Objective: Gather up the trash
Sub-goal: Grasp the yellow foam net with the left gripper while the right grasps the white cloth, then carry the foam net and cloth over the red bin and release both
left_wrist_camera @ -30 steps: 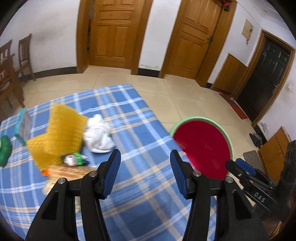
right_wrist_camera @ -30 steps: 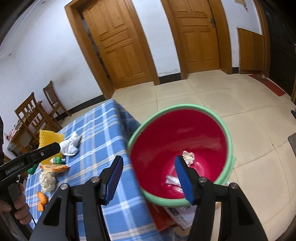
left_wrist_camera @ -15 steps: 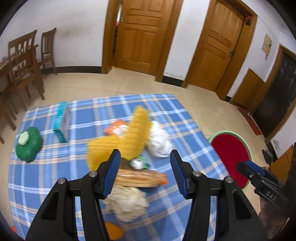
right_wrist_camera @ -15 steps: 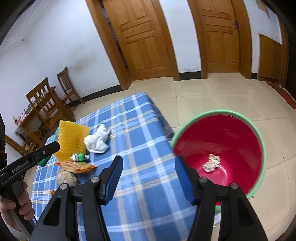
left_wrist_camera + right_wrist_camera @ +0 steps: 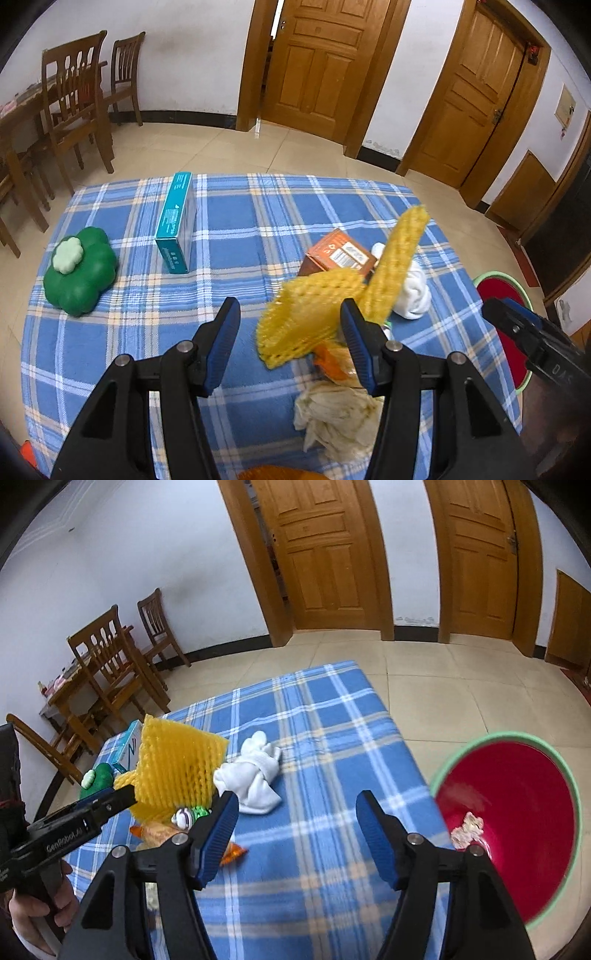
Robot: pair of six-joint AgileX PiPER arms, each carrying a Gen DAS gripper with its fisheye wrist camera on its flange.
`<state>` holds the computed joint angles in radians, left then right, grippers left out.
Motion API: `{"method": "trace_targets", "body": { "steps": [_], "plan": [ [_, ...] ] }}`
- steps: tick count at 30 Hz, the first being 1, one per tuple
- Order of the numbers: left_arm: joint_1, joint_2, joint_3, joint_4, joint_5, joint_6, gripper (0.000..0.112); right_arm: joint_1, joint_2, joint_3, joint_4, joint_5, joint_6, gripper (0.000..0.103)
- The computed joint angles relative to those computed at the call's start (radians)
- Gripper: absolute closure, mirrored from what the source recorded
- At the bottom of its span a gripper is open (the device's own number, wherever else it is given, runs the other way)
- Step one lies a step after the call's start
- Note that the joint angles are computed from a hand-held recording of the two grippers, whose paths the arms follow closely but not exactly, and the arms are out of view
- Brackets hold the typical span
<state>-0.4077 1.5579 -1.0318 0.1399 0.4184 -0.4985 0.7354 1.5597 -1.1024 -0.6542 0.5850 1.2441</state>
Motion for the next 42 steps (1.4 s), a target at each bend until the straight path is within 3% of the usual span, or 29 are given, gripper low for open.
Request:
{"method": "trace_targets", "body": {
  "steps": [18,25,33,37,42],
  "plan": [
    [0.043,0.098,0.003,-0.088,-0.085,0.073,0.056,-0.04,0.225,-0.182,0.148,-0.024,-0.227,0.033],
    [0.062,0.099,0.024,-0.161,-0.123,0.142,0.056,-0.046,0.251,-0.195,0.195,-0.062,-0.285,0.05],
    [0.09,0.071,0.057,-0.39,-0.159,0.374,0.097,-0.053,0.249,-0.174,0.24,-0.122,-0.312,0.076],
    [0.102,0.049,0.072,-0.487,-0.163,0.465,0.1,-0.045,0.226,-0.14,0.184,-0.138,-0.243,0.087],
    [0.112,0.009,0.1,-0.565,-0.164,0.529,0.101,-0.052,0.176,-0.088,0.15,-0.16,-0.189,0.092]
  ]
}}
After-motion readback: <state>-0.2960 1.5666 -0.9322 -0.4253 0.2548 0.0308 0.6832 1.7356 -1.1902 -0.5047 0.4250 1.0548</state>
